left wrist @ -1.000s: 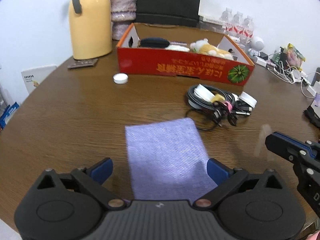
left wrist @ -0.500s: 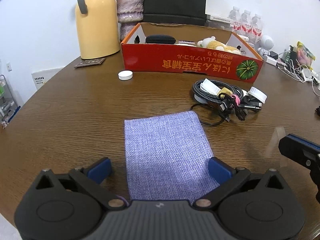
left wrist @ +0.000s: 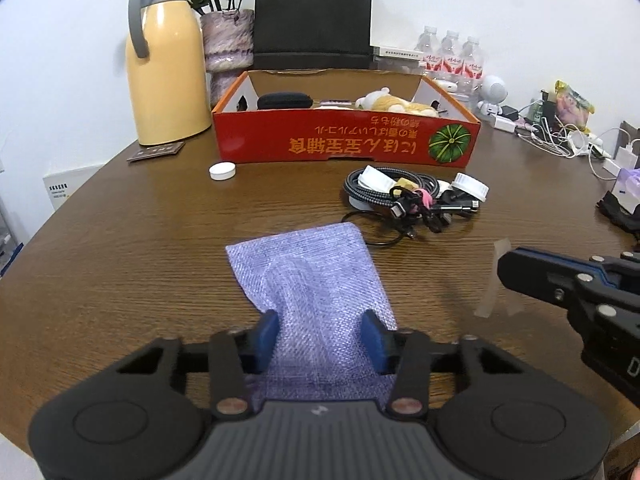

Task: Organize objects
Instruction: 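Grasp the lavender cloth with the left tool and lift it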

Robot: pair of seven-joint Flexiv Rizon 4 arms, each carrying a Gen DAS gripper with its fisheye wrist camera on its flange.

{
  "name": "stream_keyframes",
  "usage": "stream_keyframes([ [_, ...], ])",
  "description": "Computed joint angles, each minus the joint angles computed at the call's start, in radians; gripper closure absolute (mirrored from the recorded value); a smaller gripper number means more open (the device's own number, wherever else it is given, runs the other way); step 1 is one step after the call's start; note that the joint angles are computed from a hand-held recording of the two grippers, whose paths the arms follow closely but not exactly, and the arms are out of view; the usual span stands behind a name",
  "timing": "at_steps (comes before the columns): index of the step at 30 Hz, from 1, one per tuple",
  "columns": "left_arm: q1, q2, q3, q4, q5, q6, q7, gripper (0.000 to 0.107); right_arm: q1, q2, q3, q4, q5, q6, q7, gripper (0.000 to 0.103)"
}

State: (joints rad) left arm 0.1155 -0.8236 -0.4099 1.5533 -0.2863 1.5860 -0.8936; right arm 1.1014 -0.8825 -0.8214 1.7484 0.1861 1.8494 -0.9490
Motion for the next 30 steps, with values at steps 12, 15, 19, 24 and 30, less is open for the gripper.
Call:
stream_keyframes([
  [12, -0.02, 0.027, 0.039, -0.045, -0.098, -0.128, -0.044, 0.008, 0.027, 0.006, -0.035, 0.022, 0.004, -0.003, -0.001, 0.099],
  [15, -0.066, 0.027, 0.1, -0.097, -0.123, -0.24, -0.084, 0.008, 0.026, 0.005, -0.041, 0.026, 0.01, -0.003, 0.003, 0.099],
  [19, -0.11, 0.016, 0.145, -0.134, -0.137, -0.312, -0.099, 0.006, 0.023, 0.002, -0.056, 0.039, 0.019, 0.0, 0.005, 0.099],
  [24, -0.148, -0.004, 0.161, -0.126, -0.104, -0.23, -0.05, 0.004, -0.009, 0.011, -0.033, 0.039, -0.001, -0.007, -0.007, 0.099],
  [30, -0.142, -0.025, 0.131, -0.093, -0.047, -0.099, -0.011, 0.004, -0.049, 0.005, 0.01, 0.015, -0.009, -0.002, -0.007, 0.099],
])
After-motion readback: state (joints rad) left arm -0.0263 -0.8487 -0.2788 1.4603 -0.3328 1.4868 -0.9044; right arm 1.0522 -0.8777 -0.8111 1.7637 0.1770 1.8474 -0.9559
